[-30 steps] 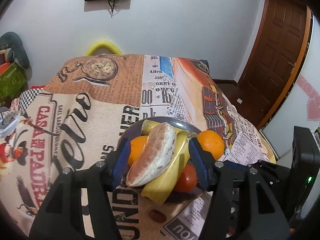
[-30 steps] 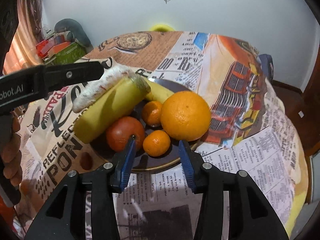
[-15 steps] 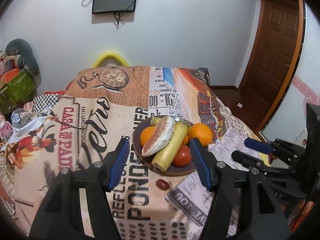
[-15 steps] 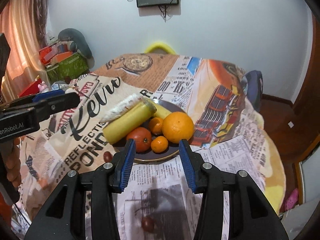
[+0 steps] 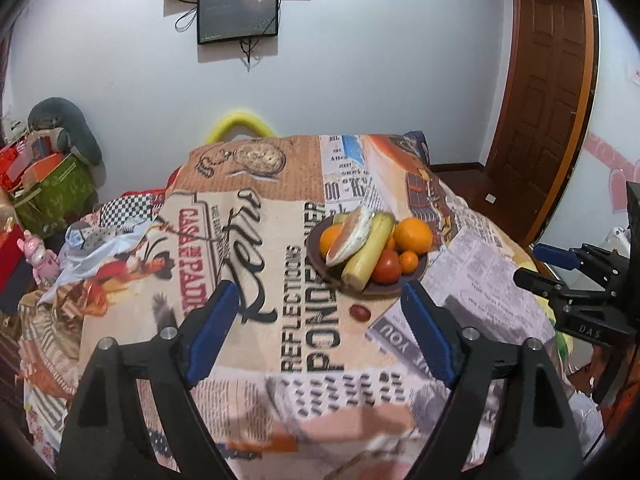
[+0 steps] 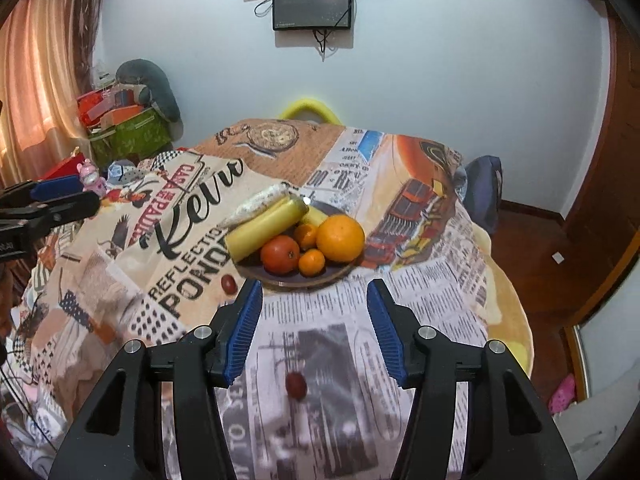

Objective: Organize fruits
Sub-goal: 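Move the right tool to a red date on the cloth and grasp it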

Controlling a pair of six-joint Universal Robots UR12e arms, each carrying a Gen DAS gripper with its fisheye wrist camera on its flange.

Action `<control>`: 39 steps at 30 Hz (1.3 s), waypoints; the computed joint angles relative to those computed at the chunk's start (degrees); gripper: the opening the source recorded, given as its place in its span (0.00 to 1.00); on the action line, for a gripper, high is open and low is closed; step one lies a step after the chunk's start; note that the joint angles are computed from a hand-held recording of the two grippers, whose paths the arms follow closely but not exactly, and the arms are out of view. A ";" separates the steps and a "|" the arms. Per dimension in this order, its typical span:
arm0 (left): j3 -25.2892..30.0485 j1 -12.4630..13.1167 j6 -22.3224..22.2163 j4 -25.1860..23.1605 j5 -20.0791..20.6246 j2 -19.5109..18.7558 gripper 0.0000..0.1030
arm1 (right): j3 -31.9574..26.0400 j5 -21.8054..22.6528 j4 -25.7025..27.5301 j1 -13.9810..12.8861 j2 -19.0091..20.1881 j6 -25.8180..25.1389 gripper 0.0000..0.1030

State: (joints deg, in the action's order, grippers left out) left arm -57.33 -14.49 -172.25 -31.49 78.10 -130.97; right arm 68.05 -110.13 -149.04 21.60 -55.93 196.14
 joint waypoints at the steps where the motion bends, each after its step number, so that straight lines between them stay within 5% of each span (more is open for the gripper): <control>1: -0.56 0.08 0.06 -0.04 0.02 0.23 0.81 | 0.24 -0.05 0.49 0.07 -0.14 0.24 0.49; 7: -2.36 0.10 -0.72 -2.19 -1.14 0.31 0.81 | 1.05 1.38 4.09 0.01 0.01 1.72 0.49; 16: -0.68 -1.03 -0.14 -6.95 -1.62 -2.35 0.81 | 2.02 9.91 8.77 -1.56 1.06 5.63 0.49; 20: 0.78 -1.36 -0.25 -8.22 -1.57 -3.75 0.80 | 1.91 12.69 9.92 -2.04 1.62 5.76 0.39; 28: 4.77 -1.66 1.22 -12.21 -2.83 -6.57 0.57 | 2.09 15.01 9.45 -2.57 2.21 5.55 0.17; 32: 7.47 -1.90 2.26 -15.10 -3.28 -8.30 0.43 | 2.25 15.50 8.32 -2.73 2.24 5.01 0.16; 39: 14.60 -2.52 1.40 -19.07 -3.50 -12.61 0.40 | 1.59 14.59 5.29 -3.19 2.54 4.61 0.16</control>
